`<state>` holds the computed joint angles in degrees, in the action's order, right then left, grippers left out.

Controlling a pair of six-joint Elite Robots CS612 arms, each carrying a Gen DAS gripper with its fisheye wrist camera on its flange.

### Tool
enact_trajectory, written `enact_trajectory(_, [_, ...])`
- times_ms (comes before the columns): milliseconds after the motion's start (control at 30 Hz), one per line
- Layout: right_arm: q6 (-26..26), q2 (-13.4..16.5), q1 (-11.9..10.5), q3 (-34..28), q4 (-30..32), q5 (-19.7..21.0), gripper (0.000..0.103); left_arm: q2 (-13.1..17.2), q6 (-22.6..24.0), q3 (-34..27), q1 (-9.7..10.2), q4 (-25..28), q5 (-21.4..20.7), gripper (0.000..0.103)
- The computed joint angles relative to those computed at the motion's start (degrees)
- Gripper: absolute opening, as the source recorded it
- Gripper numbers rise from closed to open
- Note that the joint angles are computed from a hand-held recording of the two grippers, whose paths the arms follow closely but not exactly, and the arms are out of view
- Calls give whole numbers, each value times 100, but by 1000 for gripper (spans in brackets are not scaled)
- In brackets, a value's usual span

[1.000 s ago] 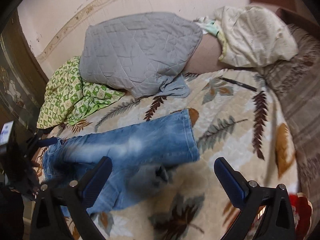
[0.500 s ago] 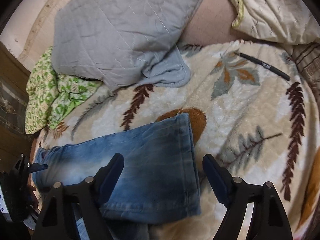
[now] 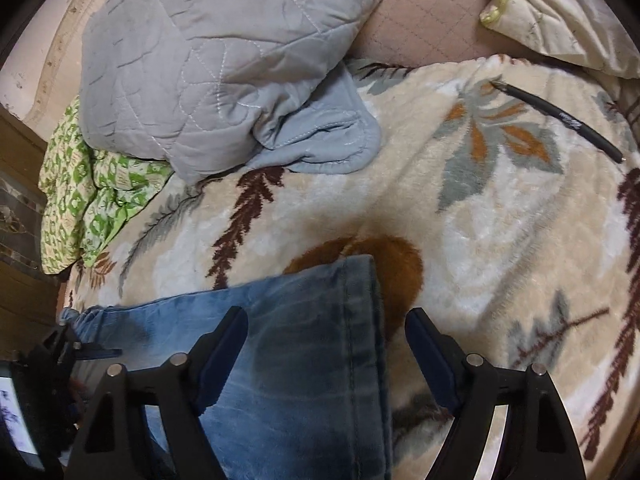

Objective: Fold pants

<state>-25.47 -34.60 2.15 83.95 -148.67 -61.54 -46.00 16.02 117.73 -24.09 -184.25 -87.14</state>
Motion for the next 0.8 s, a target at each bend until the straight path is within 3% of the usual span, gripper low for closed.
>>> enact_trajectory(67, [-116,17,27,-35,92,-10,71,19,16,-57,50,193,-155,87])
enact_trajectory(133, [-308,42,79,-83,209,-94,57,32,-16,-81,73,318,-239,84])
enact_trajectory(200, [-446,43,138,-58,159,-264,32,33,27,-62,62,326,-287,71])
enact_trajectory(300, [-588,9,159,44,3,-231,17,-14,58,10,-1,300,-270,59])
enact_trajectory(467, [-720,-128,188,284,-574,-296,15,-64,-32,97,-21,216,-216,11])
enact_trajectory(667, [-632,-349,180,483,-1355,-24,14,-102,-376,161,36,-407,-110,8])
enact_trajectory(800, [-215,-366,190,339,-1598,-31,13,-56,-625,24,106,-567,-93,6])
